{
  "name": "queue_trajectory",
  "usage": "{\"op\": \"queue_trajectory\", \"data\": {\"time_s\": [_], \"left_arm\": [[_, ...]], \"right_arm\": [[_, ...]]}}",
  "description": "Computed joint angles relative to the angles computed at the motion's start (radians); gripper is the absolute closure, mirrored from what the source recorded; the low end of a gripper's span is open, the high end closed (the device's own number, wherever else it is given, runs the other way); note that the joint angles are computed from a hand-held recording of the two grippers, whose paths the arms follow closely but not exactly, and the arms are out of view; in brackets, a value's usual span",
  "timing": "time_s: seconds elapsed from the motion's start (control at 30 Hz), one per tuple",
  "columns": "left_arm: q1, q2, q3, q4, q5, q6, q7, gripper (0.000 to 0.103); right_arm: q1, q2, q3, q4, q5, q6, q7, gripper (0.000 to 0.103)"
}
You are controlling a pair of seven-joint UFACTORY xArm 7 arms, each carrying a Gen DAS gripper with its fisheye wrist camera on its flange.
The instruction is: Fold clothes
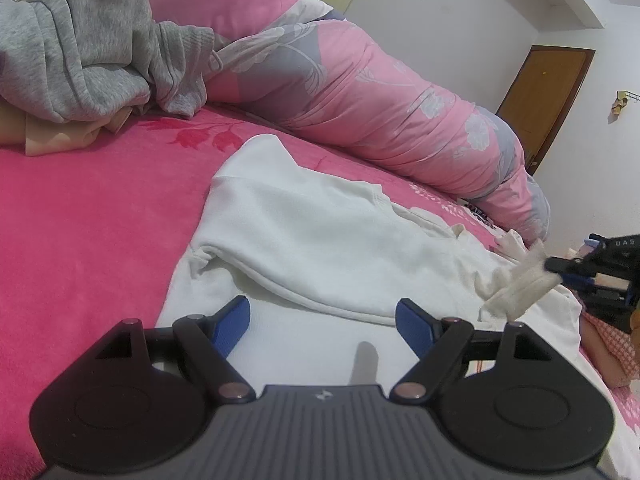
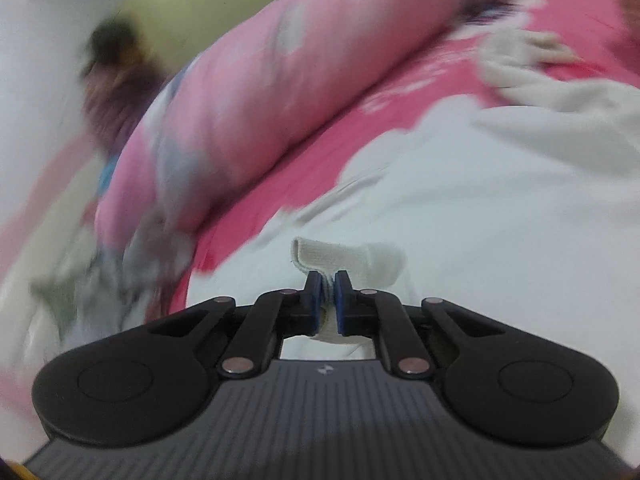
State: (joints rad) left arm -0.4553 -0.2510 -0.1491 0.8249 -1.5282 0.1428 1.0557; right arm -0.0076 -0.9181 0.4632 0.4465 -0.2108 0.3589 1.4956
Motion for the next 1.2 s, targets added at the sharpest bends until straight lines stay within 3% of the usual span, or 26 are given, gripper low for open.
{"op": "queue_trajectory", "data": {"time_s": [0.1, 0.2, 0.3, 0.37, 0.43, 0.5, 0.63, 0.7, 0.8, 1.03, 1.2], "left_arm": [[0.001, 0.001, 0.0, 0.0, 0.001, 0.001, 0.0, 0.022], [0.001, 0.001, 0.0, 0.0, -0.002, 0.001, 0.002, 0.022], [0.002, 0.001, -0.001, 0.0, -0.003, 0.001, 0.004, 0.022], [0.002, 0.001, -0.001, 0.001, -0.004, 0.002, 0.005, 0.022], [0.003, 0.002, -0.001, 0.001, -0.006, 0.003, 0.008, 0.022], [0.004, 0.002, -0.001, 0.001, -0.009, 0.004, 0.013, 0.022], [0.005, 0.004, -0.004, 0.002, -0.011, 0.002, 0.015, 0.021], [0.006, 0.004, -0.005, 0.002, -0.011, 0.002, 0.014, 0.021], [0.005, 0.003, -0.006, 0.002, -0.011, 0.002, 0.012, 0.021], [0.006, 0.0, -0.003, 0.0, -0.006, 0.007, 0.005, 0.021], [0.006, 0.0, -0.001, 0.001, -0.003, 0.009, 0.002, 0.021]], "right_arm": [[-0.054, -0.14, 0.032, -0.069, 0.029, 0.076, 0.14, 0.098], [0.002, -0.208, -0.031, -0.145, 0.098, 0.131, 0.223, 0.095], [0.035, -0.267, -0.032, -0.18, 0.124, 0.191, 0.294, 0.093], [0.034, -0.294, -0.012, -0.173, 0.12, 0.258, 0.341, 0.091], [-0.008, -0.303, 0.058, -0.108, 0.066, 0.387, 0.377, 0.091], [-0.034, -0.268, 0.102, -0.038, -0.038, 0.437, 0.324, 0.091], [0.004, -0.041, 0.058, 0.069, -0.199, 0.306, 0.025, 0.091], [0.058, 0.078, 0.016, 0.108, -0.226, 0.257, -0.14, 0.093], [0.116, 0.171, 0.007, 0.14, -0.203, 0.329, -0.249, 0.094], [0.208, -0.007, -0.035, -0.005, -0.062, 0.316, -0.101, 0.09], [0.16, -0.157, -0.012, -0.055, -0.033, 0.341, 0.016, 0.078]]}}
